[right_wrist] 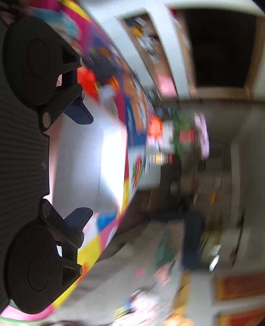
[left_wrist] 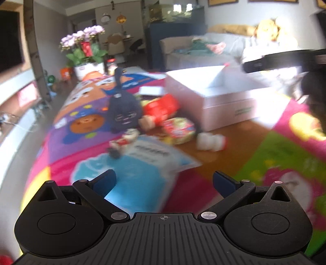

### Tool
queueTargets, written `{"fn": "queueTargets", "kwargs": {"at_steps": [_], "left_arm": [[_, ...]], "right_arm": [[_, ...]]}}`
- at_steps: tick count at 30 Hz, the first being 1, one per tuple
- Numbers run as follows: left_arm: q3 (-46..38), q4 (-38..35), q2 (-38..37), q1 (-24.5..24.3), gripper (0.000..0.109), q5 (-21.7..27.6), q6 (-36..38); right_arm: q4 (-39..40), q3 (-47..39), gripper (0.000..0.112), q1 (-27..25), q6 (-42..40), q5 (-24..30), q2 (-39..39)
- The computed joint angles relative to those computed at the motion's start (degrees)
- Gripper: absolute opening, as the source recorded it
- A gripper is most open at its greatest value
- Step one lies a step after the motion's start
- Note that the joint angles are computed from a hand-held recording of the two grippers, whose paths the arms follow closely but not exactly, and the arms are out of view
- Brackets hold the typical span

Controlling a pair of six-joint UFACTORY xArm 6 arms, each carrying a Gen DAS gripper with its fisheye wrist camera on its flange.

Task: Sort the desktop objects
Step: 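Grasp the white bottle with red cap with the right gripper, then lift the white bottle with the right gripper while the left gripper grasps the pink bell toy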

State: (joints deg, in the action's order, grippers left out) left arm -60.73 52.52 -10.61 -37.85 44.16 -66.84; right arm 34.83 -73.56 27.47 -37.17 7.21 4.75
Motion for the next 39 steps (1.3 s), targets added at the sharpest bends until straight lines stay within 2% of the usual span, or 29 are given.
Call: {"fn": "queueTargets", "kwargs": {"at_steps": [2, 3, 4, 6, 8, 9, 12, 16, 18, 20, 21, 22, 24, 27, 28, 29, 30, 32, 35, 39], "left_arm": [[-0.94, 0.50, 0.85, 0.47, 0.103, 4.01, 0.64], [-1.44, 1.26, 1.39, 0.68, 0.103, 6.01, 0.44], [-1.52, 2.14, 1.55, 0.97, 0.103, 7.54, 0.12], [-2.27, 4.33, 2.22, 0.97, 0.103, 11.67, -1.59], [-3.25, 6.18, 2.85, 0.67, 0.103, 16.15, -3.58], [-3.08, 6.57, 2.37, 0.79, 0.103, 16.80, -4.35], [-1.50, 6.95, -0.04, 1.68, 0.103, 12.84, -6.72], [0.02, 9.19, -1.47, 2.60, 0.103, 3.22, -9.35], [-0.81, 9.98, -0.31, 2.95, 0.103, -0.89, -10.37], [-2.77, 10.16, 1.39, 2.70, 0.103, -0.49, -11.30], [-4.05, 10.10, 2.36, 2.47, 0.103, 1.06, -11.98], [-5.05, 10.05, 3.08, 2.23, 0.103, 2.84, -13.00], [-6.34, 9.46, 3.81, 2.19, 0.103, 5.15, -14.68], [-6.56, 9.37, 3.54, 2.10, 0.103, 5.38, -15.69], [-6.64, 9.46, 3.53, 2.00, 0.103, 5.23, -15.45], [-6.75, 9.58, 3.63, 1.88, 0.103, 4.86, -15.03], [-6.25, 9.69, 3.04, 1.95, 0.103, 4.22, -14.49], [-5.75, 9.92, 2.97, 2.27, 0.103, 1.50, -13.42], [-5.80, 7.58, 4.26, 3.50, 0.103, -5.23, -9.41], [-8.75, 3.61, 9.46, 5.21, 0.102, -13.02, -3.60]], "right_arm": [[2.43, 0.24, 0.073, 1.48, -6.28, 8.61, -1.95], [0.18, -0.13, 0.058, 2.06, -5.83, 12.68, -1.94], [-2.68, -0.38, 0.048, 2.78, -4.65, 15.16, -1.43], [-8.88, -0.22, 0.046, 4.49, -1.02, 15.34, 0.22], [-14.08, -1.19, 0.037, 5.36, 3.30, 16.01, 2.42], [-14.52, -2.32, 0.026, 5.46, 4.47, 17.46, 3.56], [-10.80, -1.88, 0.015, 4.91, 2.78, 17.33, 3.42], [-13.06, 0.18, 0.015, 3.32, 5.24, 15.10, 1.99], [-11.59, 1.70, 0.018, 2.88, 4.64, 14.15, 1.08], [-9.45, 1.26, 0.036, 3.20, 3.27, 14.68, 1.13], [-7.32, 1.62, 0.054, 3.75, 1.83, 14.00, 0.90], [-5.02, 2.09, 0.062, 4.35, -0.06, 13.19, 0.55], [-4.09, 1.39, 0.062, 5.69, -1.17, 12.49, 1.41], [-6.26, -1.87, 0.061, 7.00, 2.10, 12.47, 4.86], [-8.32, -3.29, 0.049, 6.97, 4.37, 12.94, 6.14], [-9.90, -4.55, 0.043, 6.67, 6.28, 14.08, 7.07], [-9.64, -5.24, 0.043, 6.23, 6.86, 15.29, 7.28], [-7.68, -3.03, 0.043, 5.45, 5.74, 13.57, 5.45], [-6.55, 3.49, 0.043, 3.75, 4.51, 9.14, 0.40], [-10.28, 10.06, 0.043, 0.08, 10.69, 6.98, -4.48]]}}
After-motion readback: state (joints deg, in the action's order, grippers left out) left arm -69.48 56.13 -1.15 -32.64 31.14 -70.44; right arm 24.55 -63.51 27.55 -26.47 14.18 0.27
